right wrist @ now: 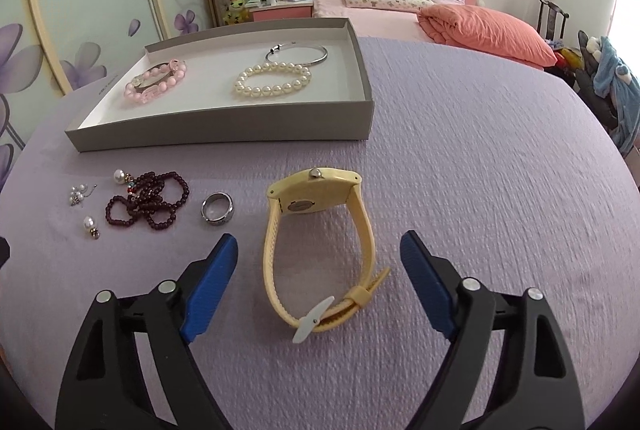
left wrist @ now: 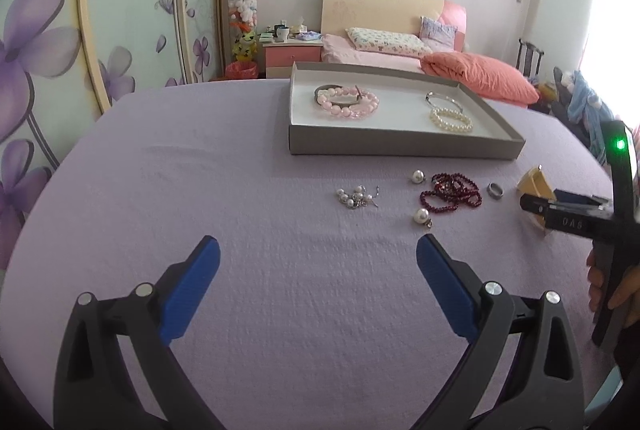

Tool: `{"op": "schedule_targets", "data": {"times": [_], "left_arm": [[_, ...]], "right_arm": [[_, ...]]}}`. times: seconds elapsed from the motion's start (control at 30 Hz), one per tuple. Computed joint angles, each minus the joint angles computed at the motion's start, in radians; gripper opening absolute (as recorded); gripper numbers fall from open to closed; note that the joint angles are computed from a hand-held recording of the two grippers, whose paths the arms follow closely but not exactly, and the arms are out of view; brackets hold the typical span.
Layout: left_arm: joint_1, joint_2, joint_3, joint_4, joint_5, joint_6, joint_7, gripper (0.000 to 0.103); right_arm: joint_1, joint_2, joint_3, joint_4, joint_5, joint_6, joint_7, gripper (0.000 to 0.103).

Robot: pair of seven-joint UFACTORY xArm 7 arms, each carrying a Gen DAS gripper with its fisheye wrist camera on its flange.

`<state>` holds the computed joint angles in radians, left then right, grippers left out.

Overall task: Organize jewelry
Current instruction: 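Grasp the yellow strap watch with the right tool while the left tool grasps the pearl earrings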

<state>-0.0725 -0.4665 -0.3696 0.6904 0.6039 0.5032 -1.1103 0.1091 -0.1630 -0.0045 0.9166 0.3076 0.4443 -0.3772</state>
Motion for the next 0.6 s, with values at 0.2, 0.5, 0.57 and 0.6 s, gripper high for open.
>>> {"op": "schedule_targets", "data": {"times": [0.2,0.5,0.57,0.6], "left_arm": [[-0.008,0.024,-0.001,0.021,0.019,0.010,0.022,0.099],[-0.027,0.070,0.023,0.046,0.017,0.010,0.026,0.099],[-0.027,0.085,0.026,0.054,0.021,0.011,0.025,0.099],[-0.024,0.095,0.025,0.063,0.028,0.016,0.021,0.099]], "right_arm": [[-0.002,0.016,-0.001,0.015,0.015,0.014,0.001,0.071],[-0.008,0.026,0.005,0.023,0.017,0.008,0.001,0.071],[-0.009,0.023,0.007,0.017,0.008,-0.002,0.004,0.067],[-0.012,0.023,0.012,0.014,-0.011,-0.013,0.018,0.057]]}}
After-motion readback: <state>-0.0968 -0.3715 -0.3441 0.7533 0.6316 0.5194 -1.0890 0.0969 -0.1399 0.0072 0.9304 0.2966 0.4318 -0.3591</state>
